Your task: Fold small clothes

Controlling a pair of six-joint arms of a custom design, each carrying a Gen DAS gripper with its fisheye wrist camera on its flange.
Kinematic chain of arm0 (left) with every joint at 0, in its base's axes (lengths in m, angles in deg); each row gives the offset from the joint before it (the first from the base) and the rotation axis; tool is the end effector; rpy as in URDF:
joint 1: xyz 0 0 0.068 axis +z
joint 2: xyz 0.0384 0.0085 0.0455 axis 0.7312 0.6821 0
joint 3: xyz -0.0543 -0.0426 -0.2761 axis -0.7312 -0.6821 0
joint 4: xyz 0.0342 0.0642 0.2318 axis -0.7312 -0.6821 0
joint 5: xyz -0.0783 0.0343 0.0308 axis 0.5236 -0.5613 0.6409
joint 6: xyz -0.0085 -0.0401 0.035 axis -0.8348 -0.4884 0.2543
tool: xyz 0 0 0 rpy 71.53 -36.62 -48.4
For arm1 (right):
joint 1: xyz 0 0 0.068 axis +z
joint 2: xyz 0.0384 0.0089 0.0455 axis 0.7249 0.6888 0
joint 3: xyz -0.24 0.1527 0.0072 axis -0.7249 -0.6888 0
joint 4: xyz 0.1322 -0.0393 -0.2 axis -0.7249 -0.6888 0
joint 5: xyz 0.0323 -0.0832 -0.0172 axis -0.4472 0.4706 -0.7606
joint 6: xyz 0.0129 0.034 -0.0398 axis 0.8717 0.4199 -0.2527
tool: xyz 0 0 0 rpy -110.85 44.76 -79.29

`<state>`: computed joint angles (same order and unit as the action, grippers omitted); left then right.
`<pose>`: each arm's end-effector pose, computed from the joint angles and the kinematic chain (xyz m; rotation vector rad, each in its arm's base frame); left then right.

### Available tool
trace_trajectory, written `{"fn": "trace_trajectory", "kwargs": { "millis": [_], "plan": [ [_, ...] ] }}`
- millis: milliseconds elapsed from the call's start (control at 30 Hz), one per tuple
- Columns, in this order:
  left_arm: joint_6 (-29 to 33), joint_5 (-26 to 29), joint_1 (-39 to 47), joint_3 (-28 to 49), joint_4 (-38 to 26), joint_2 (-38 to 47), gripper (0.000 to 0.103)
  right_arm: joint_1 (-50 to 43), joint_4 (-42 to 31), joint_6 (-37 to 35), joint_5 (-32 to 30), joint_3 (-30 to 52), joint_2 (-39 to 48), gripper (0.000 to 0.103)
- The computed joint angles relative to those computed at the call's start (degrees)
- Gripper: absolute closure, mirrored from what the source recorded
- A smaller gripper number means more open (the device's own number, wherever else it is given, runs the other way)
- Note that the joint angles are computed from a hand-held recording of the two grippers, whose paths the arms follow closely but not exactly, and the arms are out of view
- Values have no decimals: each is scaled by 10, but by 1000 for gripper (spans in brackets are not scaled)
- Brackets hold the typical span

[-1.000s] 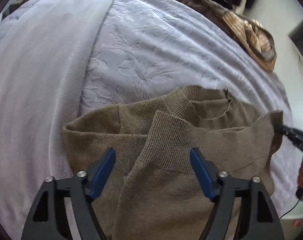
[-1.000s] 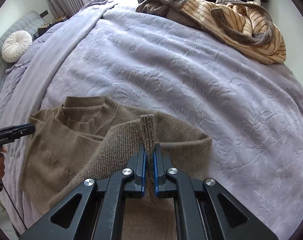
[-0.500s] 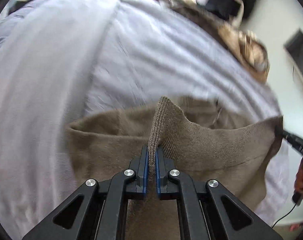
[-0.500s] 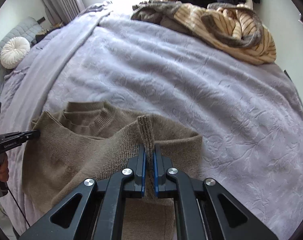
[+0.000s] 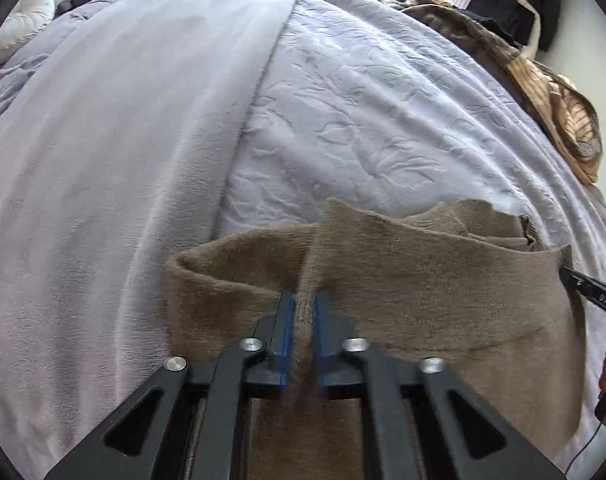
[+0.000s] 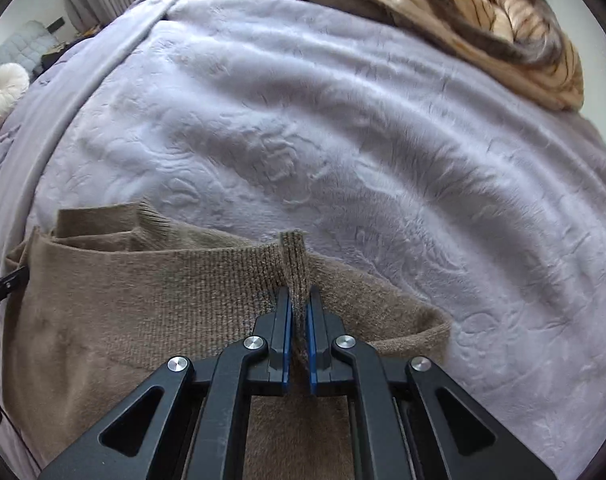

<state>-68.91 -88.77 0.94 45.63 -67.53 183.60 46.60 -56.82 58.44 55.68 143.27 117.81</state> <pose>0.1764 -0.1670 0.1279 -0.6772 2.6584 -0.0728 0.3830 0.0080 0.1217 -0.6033 2.7209 0.1846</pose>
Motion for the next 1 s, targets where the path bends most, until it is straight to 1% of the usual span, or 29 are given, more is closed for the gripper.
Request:
{"fn": "trace_trajectory", "kwargs": {
  "millis": [67, 133, 200, 233, 300, 367, 433, 467, 533, 567, 633, 667, 700, 733, 800, 833, 867, 900, 933, 967, 1000],
  "plan": [
    [-23, -23, -11, 15, -73, -15, 80, -9, -13, 19, -2, 13, 3, 94],
    [-45, -33, -19, 24, -139, -40, 80, -22, -36, 35, 1, 25, -6, 88],
    [-56, -28, -34, 10, -162, -101, 80, -41, -55, 48, 4, 23, -28, 88],
    [-60, -25, -45, 6, -168, -130, 80, -59, -68, 48, -14, 17, -49, 88],
    [-61, -12, -69, 0, -159, -163, 80, -88, -100, 31, -61, 10, -73, 88],
    [-68, 0, -100, 1, -137, -165, 80, -106, -126, -5, -98, -25, -107, 88],
    [-74, 23, -124, -3, -83, -130, 80, -107, -119, -33, -101, -82, -138, 88],
    [-82, 42, -136, -5, -49, -95, 80, -106, -108, -40, -97, -116, -148, 88],
    [-103, 65, -152, -2, -23, -43, 80, -100, -78, -41, -81, -160, -144, 88],
    [-119, 65, -166, -3, -14, -21, 80, -99, -59, -37, -65, -182, -133, 88],
    [-161, 29, -211, -18, -17, -32, 80, -121, -35, -43, -65, -202, -122, 92],
    [-183, 21, -231, -19, -37, -42, 80, -140, -30, -50, -68, -210, -127, 92],
    [-206, 26, -245, -16, -73, -52, 80, -154, -32, -53, -64, -210, -129, 92],
    [-225, 34, -256, -21, -89, -65, 80, -173, -40, -61, -63, -208, -132, 92],
    [-288, 44, -293, -34, -123, -102, 80, -207, -72, -74, -67, -193, -130, 92],
    [-338, 46, -323, -32, -158, -123, 80, -225, -95, -78, -69, -184, -130, 92],
    [-377, 43, -351, -26, -181, -135, 80, -246, -121, -86, -80, -177, -134, 88],
    [-426, 39, -386, -20, -201, -144, 80, -261, -140, -91, -89, -175, -140, 86],
    [-465, 34, -410, -18, -209, -154, 77, -281, -168, -99, -102, -171, -146, 80],
    [-512, 27, -440, -23, -203, -165, 66, -301, -200, -110, -117, -166, -149, 75],
    [-588, 8, -483, -37, -182, -182, 27, -319, -223, -121, -130, -164, -147, 61]
  ]
}}
